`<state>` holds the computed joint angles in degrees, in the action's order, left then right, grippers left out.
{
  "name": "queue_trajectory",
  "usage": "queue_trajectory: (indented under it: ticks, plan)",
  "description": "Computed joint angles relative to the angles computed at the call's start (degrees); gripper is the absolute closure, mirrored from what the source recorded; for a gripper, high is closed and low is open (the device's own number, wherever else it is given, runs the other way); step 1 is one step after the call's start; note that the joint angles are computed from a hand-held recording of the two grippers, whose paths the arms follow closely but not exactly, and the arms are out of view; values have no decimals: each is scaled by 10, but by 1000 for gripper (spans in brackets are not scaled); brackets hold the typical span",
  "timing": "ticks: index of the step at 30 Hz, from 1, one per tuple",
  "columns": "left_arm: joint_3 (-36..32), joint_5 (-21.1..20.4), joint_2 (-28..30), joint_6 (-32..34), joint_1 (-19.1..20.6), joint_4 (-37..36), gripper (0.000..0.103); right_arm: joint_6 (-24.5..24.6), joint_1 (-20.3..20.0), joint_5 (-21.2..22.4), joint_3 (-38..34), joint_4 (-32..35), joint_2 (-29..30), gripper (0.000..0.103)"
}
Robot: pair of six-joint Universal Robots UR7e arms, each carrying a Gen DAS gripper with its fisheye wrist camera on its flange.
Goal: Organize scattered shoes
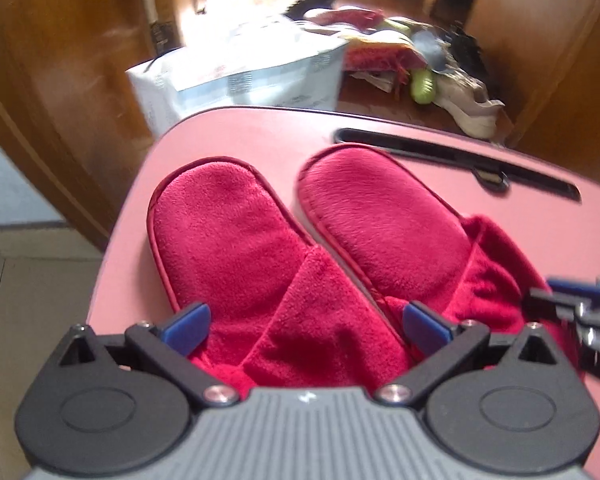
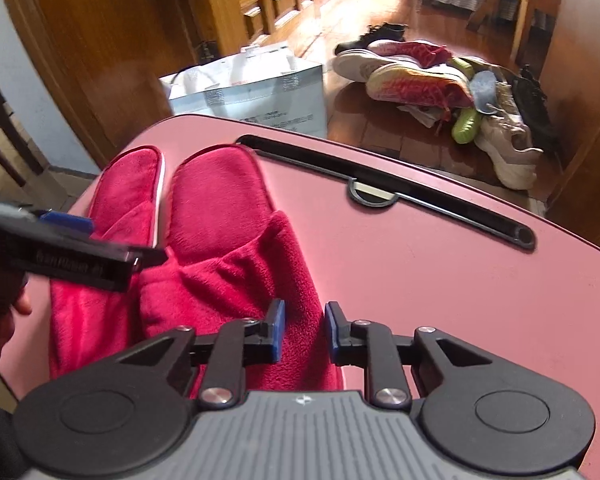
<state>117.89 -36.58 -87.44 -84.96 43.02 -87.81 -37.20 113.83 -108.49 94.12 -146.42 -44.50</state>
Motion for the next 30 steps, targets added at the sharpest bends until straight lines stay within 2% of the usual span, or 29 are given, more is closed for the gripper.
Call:
queue_trajectory:
  ticks: [3,7,9,11,16,21,27,30]
  plan:
    - [-14,-9,34,70,-9,19,0,13,0,-16,-2,-2,-1,84]
    - [-2,-17,50,159,-22,-36,0,36,-4,-33,1,-2,-9,85]
    - [0,-20,58,179,-29,-52,0,46,-4,-43,4,-4,-13,85]
    - [-5,-20,70,167,-32,-53,0,48,-3,-50,9,-6,-17,84]
    - [-9,-22,87,193,-37,-76,0,-13,-1,-73,40,-35,-36,84]
    - [-14,-24,106,234,-39,-110,0,-20,-14,-78,40,6,-59,84]
    - [-25,-16,141,279,-37,-162,0,-52,-35,-80,48,25,-87,84]
    - [-36,-12,157,272,-36,-163,0,-42,-47,-74,45,42,-98,84]
